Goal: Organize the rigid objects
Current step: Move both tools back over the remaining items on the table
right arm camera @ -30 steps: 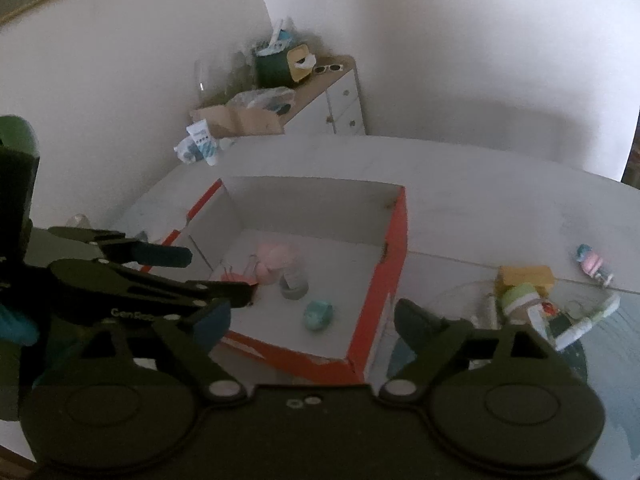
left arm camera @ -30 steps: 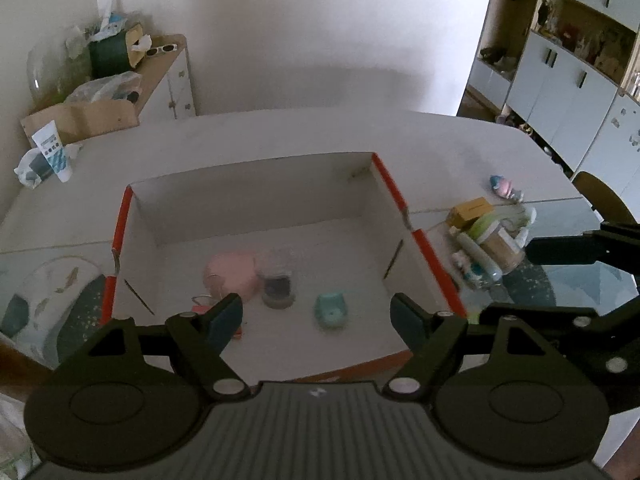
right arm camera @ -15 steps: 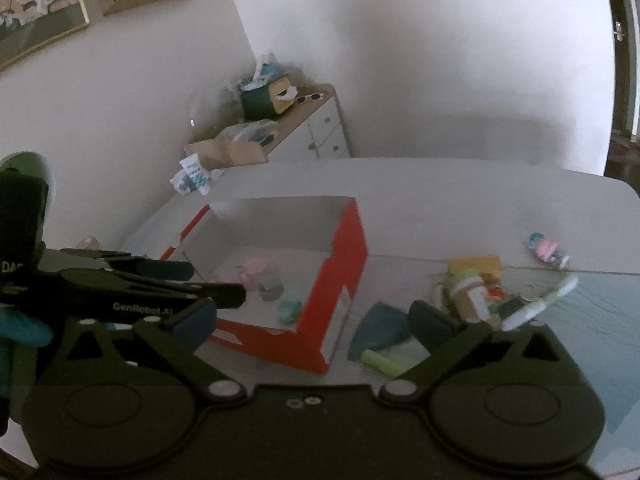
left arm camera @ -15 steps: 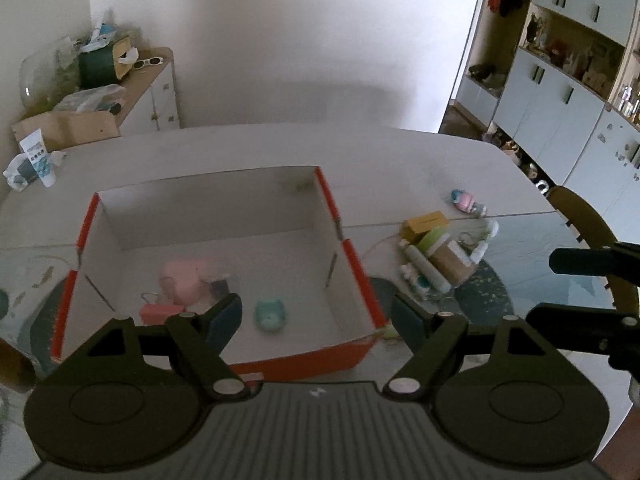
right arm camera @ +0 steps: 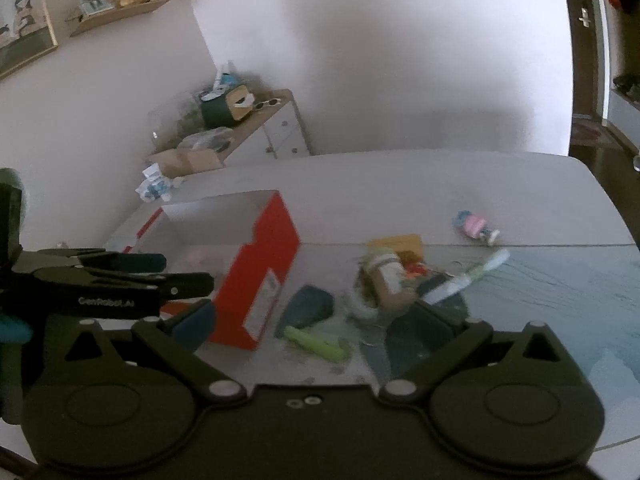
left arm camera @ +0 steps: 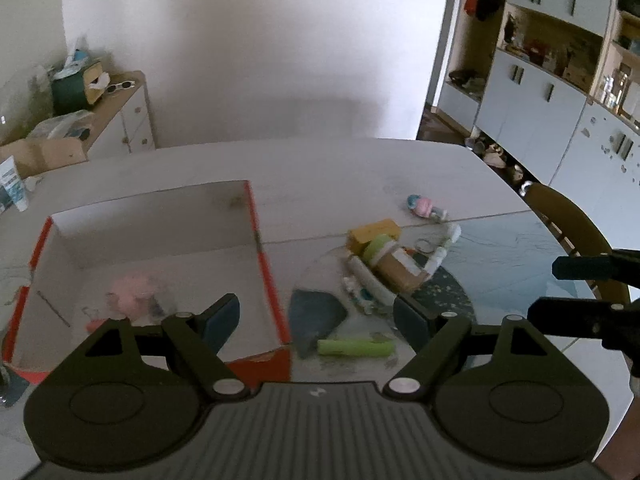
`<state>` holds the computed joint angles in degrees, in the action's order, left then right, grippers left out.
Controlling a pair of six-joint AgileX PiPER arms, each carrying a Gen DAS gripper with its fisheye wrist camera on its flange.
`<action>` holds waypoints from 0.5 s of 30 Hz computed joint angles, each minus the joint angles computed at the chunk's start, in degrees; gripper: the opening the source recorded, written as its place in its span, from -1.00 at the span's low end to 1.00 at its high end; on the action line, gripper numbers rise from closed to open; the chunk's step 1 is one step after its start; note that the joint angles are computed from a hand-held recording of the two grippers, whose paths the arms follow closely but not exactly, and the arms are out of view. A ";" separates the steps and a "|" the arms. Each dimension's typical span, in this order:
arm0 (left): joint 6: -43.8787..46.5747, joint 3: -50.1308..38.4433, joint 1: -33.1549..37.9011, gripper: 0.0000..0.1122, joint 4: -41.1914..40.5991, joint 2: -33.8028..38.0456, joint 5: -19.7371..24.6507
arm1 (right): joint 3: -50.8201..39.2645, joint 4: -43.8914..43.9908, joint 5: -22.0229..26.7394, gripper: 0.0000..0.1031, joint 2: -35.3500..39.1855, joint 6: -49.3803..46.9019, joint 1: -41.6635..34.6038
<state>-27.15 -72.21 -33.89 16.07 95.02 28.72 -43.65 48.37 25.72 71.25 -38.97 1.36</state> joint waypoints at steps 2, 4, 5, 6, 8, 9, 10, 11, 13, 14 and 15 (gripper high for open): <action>-1.86 -1.01 -1.38 0.50 1.28 1.43 -0.02 | 0.59 2.53 1.46 0.99 0.07 -3.98 -3.09; -3.25 -1.96 -2.56 0.50 2.13 2.90 -0.15 | 1.06 4.92 3.05 0.99 0.45 -7.90 -6.28; -3.92 -2.43 -3.11 0.50 2.47 3.61 -0.23 | 1.17 5.90 3.88 0.99 0.80 -9.67 -7.87; -4.36 -2.89 -3.61 0.50 2.64 4.30 -0.38 | 1.33 6.97 4.63 0.99 1.16 -11.51 -9.39; -6.01 -4.05 -4.92 0.50 3.68 5.92 -0.25 | 1.31 8.37 6.08 0.99 2.22 -14.41 -12.24; -6.73 -4.52 -5.41 0.50 4.11 6.63 -0.35 | 1.32 8.90 6.61 0.99 2.69 -15.74 -13.38; -7.77 -4.94 -5.96 0.50 4.79 7.33 -0.45 | 1.31 9.38 6.96 0.99 3.22 -16.95 -14.43; -9.24 -5.54 -6.61 0.50 5.92 8.17 -0.26 | 1.18 9.89 7.44 0.99 3.86 -18.10 -15.51; -11.78 -6.41 -7.69 0.50 8.08 9.73 -0.32 | 0.70 10.68 8.54 0.99 5.28 -20.14 -17.48; -13.05 -6.87 -8.28 0.50 9.19 10.68 -0.44 | 0.47 10.87 8.66 0.99 5.96 -21.05 -18.21; -13.61 -7.24 -8.65 0.50 9.68 11.48 -0.62 | 0.22 11.07 8.74 0.99 6.67 -21.94 -18.88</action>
